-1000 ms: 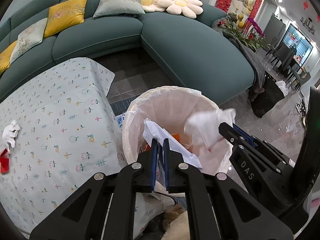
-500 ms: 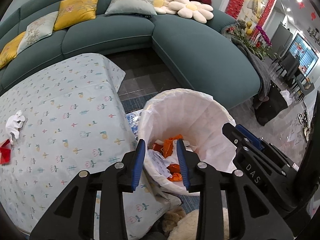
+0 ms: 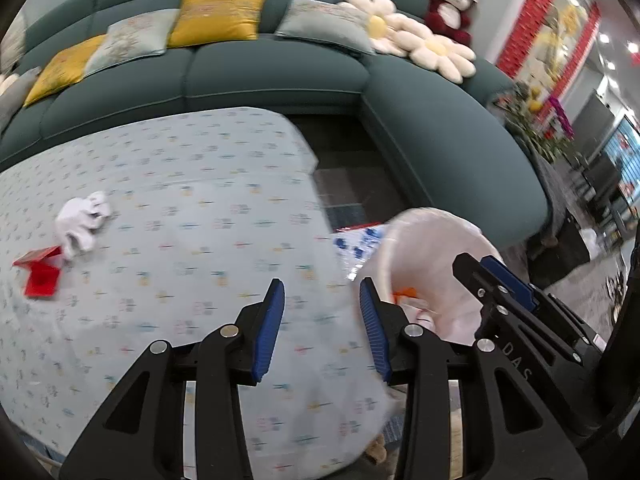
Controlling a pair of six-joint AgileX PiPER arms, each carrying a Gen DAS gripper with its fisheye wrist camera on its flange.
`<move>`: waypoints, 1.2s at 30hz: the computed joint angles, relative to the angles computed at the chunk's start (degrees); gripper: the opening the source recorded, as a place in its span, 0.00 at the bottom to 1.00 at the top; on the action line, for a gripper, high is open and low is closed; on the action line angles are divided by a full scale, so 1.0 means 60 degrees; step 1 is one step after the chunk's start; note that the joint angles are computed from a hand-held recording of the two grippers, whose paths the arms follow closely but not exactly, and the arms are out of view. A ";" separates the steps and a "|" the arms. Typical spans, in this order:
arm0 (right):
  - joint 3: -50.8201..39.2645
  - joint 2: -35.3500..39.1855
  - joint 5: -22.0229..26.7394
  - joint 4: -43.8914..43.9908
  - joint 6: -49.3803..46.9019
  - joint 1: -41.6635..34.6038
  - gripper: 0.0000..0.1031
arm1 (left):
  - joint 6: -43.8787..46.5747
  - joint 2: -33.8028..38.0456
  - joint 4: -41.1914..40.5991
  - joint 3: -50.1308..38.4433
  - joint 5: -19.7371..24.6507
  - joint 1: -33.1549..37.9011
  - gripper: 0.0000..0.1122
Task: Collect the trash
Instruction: 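Move both tools back toward the table, then move both tools over the red box and white tissue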
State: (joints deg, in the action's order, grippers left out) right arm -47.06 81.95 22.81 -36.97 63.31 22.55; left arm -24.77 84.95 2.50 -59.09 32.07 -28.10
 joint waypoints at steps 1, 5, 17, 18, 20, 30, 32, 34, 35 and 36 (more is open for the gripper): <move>-0.0221 0.0175 0.0149 -0.0161 0.0214 0.0315 0.27 | 0.0131 -0.0109 -0.0078 0.0104 0.0006 0.0227 0.35; -0.0944 0.0731 0.0553 -0.0328 0.0496 0.1184 0.29 | 0.0878 -0.0645 -0.0581 0.0671 -0.0063 0.1408 0.39; -0.3960 0.3071 0.1698 0.0080 -0.0025 0.3436 0.34 | 0.4731 -0.1263 -0.3205 0.1678 0.0014 0.6078 0.51; -0.4220 0.3266 0.1765 0.0193 -0.0182 0.3528 0.34 | 0.4960 -0.1256 -0.3350 0.1696 0.0068 0.6364 0.51; -0.4717 0.3668 0.1877 0.0399 -0.0427 0.3736 0.34 | 0.5511 -0.1058 -0.3716 0.1649 0.0172 0.7128 0.52; -0.7672 0.6099 0.2462 0.1989 -0.2076 0.4262 0.34 | 0.6531 0.0311 -0.4466 0.1059 0.0186 0.9164 0.58; -0.8414 0.6652 0.2683 0.2294 -0.2427 0.4296 0.34 | 0.6528 0.0655 -0.4575 0.0798 0.0247 0.9355 0.59; -0.9201 0.7221 0.2911 0.2619 -0.2802 0.4282 0.34 | 0.6307 0.1108 -0.4640 0.0405 0.0322 0.9532 0.63; -0.9539 0.7451 0.3020 0.2777 -0.2976 0.4259 0.34 | 0.6259 0.1258 -0.4683 0.0276 0.0337 0.9579 0.63; -0.9973 0.7745 0.3149 0.2987 -0.3182 0.4230 0.34 | 0.6155 0.1540 -0.4731 0.0004 0.0390 0.9630 0.63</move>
